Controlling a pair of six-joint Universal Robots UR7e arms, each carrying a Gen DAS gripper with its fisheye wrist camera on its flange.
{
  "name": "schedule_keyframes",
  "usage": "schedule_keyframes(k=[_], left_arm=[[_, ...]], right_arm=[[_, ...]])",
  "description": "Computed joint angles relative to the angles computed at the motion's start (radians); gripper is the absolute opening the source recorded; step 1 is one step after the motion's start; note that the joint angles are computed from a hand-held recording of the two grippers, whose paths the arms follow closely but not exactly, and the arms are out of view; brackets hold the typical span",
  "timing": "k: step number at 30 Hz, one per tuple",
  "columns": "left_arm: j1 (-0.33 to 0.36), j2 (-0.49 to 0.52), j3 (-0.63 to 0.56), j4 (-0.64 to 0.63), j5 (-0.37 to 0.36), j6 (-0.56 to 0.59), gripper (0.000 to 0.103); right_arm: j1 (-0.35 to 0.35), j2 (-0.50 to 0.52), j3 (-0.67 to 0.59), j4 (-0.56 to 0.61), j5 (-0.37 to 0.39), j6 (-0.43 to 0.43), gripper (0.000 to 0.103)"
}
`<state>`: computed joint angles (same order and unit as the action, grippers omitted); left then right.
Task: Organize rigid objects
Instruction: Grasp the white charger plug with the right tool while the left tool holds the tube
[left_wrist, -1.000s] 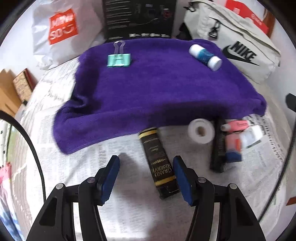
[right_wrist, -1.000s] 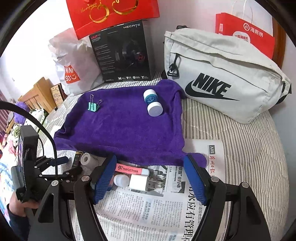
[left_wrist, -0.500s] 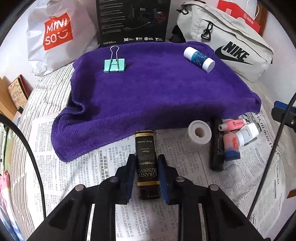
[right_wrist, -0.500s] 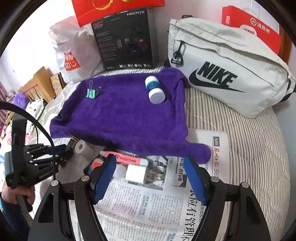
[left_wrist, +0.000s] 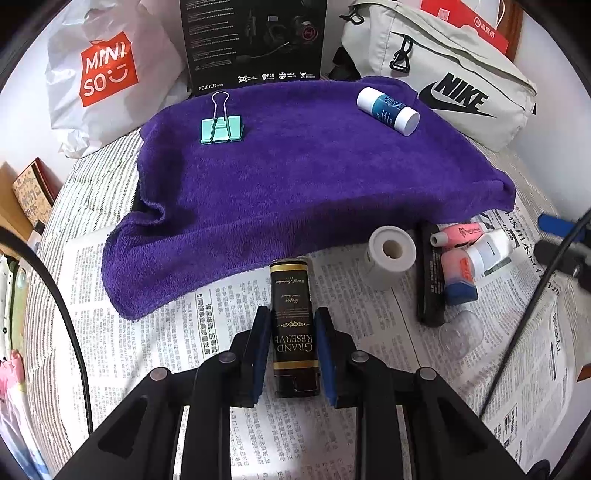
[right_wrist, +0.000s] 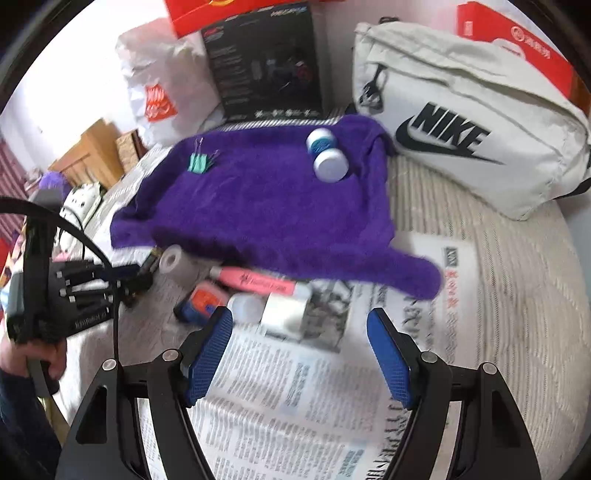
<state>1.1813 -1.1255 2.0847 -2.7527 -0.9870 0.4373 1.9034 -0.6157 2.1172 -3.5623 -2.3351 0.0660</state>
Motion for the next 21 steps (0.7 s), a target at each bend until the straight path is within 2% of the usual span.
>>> schedule_keyframes(k=[3,5,6,9,15,17,19,21], left_arm=[[0.000,0.001,0.002,-0.006,-0.001,-0.002,0.024],[-0.001,0.002,0.006,-0.017,0.001,0.005,0.024],[0.000,0.001,0.008,-0.023,-0.002,0.009,0.024],[0.005,-0.004,0.009,-0.023,-0.017,0.010,0.023],[0.011,-0.009,0.011,-0.028,-0.030,0.015,0.023],[0.012,-0.010,0.013,-0.031,-0.032,0.018,0.023],[0.013,-0.011,0.013,-0.033,-0.036,0.020,0.023],[0.015,-0.012,0.014,-0.035,-0.041,0.022,0.023]], right_arm=[[-0.017,0.023,-0.007,0.010,0.016,0.007,0.074],[-0.023,0.046,-0.014,-0.026,0.011,-0.013,0.064],[-0.024,0.053,-0.018,-0.034,0.006,-0.017,0.063],[-0.030,0.072,-0.041,-0.020,-0.032,-0.017,0.061],[-0.051,0.090,-0.063,-0.016,-0.024,0.003,0.056],[-0.050,0.105,-0.078,-0.037,-0.042,-0.013,0.055],[-0.050,0.114,-0.083,-0.054,-0.045,-0.037,0.048],[-0.048,0.105,-0.078,-0.032,-0.047,-0.050,0.048]])
